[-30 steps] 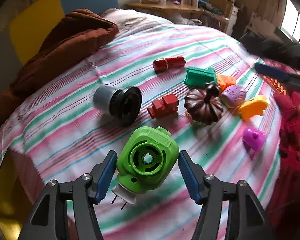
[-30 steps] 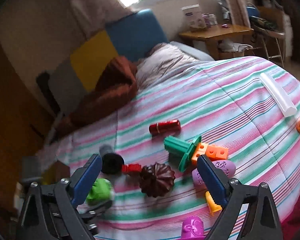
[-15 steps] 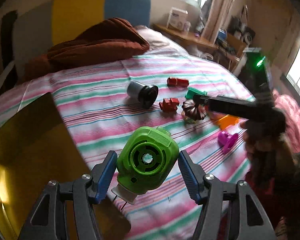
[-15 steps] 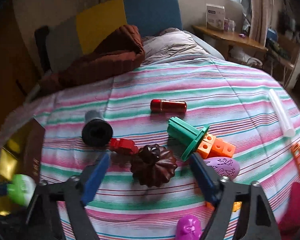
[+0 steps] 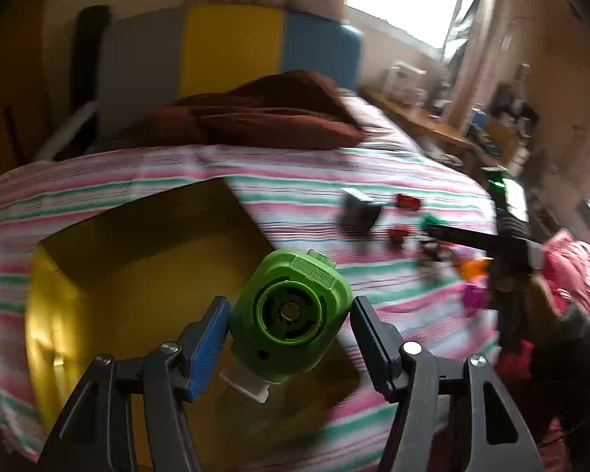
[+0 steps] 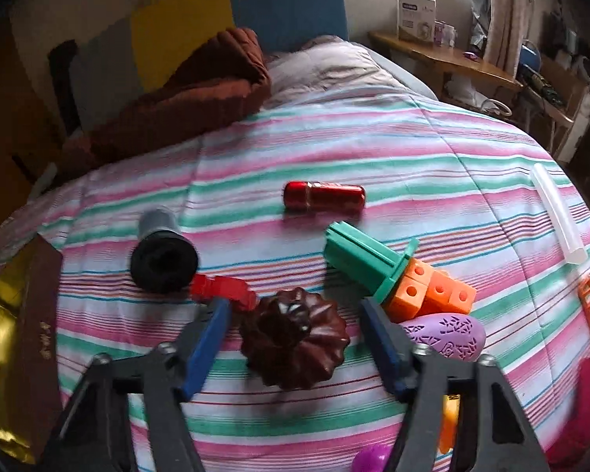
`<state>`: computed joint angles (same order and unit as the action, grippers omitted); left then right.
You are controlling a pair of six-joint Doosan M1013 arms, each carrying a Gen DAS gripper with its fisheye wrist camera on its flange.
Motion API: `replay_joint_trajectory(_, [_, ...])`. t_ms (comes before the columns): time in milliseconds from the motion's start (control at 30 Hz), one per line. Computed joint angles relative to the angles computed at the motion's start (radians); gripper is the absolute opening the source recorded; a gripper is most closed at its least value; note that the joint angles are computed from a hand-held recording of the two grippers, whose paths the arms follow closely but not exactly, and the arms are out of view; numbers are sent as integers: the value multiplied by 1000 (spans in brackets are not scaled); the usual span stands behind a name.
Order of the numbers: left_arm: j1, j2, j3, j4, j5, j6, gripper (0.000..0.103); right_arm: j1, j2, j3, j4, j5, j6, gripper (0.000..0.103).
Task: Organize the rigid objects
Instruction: 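Grasp the green plug piece with the left tool while the right tool grasps the brown fluted mold, then carry the green plug piece to the gold tray and open the left tool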
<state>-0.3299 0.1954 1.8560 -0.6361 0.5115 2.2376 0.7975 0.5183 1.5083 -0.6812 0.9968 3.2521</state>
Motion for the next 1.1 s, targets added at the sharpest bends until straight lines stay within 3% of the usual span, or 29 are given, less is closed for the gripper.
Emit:
replay_joint_trajectory(33, [10,5,-5,28,-6,-31,64,-1,15,-20,21,41,-37,27])
replay_joint_trajectory(100, [35,29,-26,164,-33,-180,64,12,37,-53,-2,118,-68,24])
replay_joint_trajectory(267, [84,106,-100,437,-23,-495,64,21,41,-60,-27,144,-88,24])
replay_joint_trajectory(400, [120,171,-169,483,26,-606,64,26,26,-46,-59,141,-51,24])
replay_joint_trajectory(500, [138,206,-209,455,42,-604,64,28,16,-35,-71,126,-27,24])
replay_joint_trajectory(667, [120,254,-263,618,67,-769,64,30,24,-48,-78,134,-59,24])
replay_joint_trajectory(833, [120,285,-291,635,82,-773,61,28,27,-48,-74,129,-74,24])
replay_joint_trajectory(967, [130,255,-265,583,43,-745,61,28,26,-46,-82,124,-70,24])
replay_joint_trajectory(1033, [129,230,-244,602,14,-752,61,28,26,-45,-82,125,-70,24])
replay_joint_trajectory(1100, [121,171,-183,672,-59,-807,61,27,25,-45,-81,128,-68,24])
